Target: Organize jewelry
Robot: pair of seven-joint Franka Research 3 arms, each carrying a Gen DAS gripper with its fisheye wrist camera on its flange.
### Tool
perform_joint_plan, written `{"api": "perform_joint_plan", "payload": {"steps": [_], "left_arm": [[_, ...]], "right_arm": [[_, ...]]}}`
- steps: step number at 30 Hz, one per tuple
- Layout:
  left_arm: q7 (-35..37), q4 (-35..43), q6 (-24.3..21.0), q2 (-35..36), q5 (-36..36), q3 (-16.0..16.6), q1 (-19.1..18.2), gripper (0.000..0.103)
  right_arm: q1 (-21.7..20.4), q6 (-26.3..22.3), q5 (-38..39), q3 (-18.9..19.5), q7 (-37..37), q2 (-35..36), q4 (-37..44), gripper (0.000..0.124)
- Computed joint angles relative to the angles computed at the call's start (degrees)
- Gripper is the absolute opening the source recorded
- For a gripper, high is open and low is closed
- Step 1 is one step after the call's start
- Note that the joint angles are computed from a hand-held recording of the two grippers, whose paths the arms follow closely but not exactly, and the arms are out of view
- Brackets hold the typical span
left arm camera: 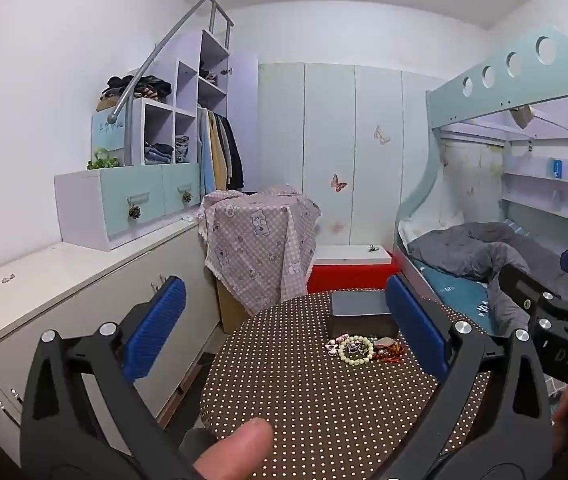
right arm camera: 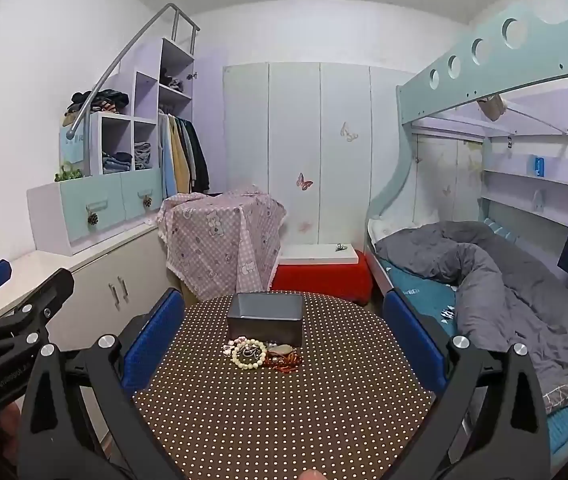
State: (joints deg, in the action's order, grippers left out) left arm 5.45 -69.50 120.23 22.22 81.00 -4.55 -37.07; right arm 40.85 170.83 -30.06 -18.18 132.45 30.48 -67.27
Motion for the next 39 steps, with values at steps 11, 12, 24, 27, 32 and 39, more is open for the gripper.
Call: {"api": "perform_joint_plan", "payload": {"steps": [11,12,24,27,32,39], "left_arm": [[-0.8,-0.3,1.4,-0.4,-0.2,-0.3,0.3,0.098],[-0.8,-0.5,1.5,-0.5,-0.3,-0.3,0.3,0.098],[-1.4,-1.2,3.3,-0.5,-0.8,0.0,1.3,0.098],[-1.6,-1.7,3.7,-0.6,-0.3,0.1,1.6,0.098],[-2.3,-1.6,5.1,-0.2,0.0,0.1,2.0,0.098],[-0.5,0.5,5.3,1.3,-1.4,0.6,2.0,0.098]], "right_arm": [[1.3,-0.2,-2.1,-1.8,2.6,0.8,1.2,0.096],[1.2,-0.4,-2.2,-1.8,2.7,1.1,1.6,0.096],[0.5,-0.9,-2.0,-1.0,2.1,2.2,3.1,0.096],[0.0,-0.6,-1.4,-0.5,1.3,2.3,3.4,0.096],[-0.4,-1.0,-0.4,-0.6,0.5,3.6,5.3,0.096],[-0.5,-1.2,0.8,-0.8,-0.4,4.7,6.8,0.096]]}}
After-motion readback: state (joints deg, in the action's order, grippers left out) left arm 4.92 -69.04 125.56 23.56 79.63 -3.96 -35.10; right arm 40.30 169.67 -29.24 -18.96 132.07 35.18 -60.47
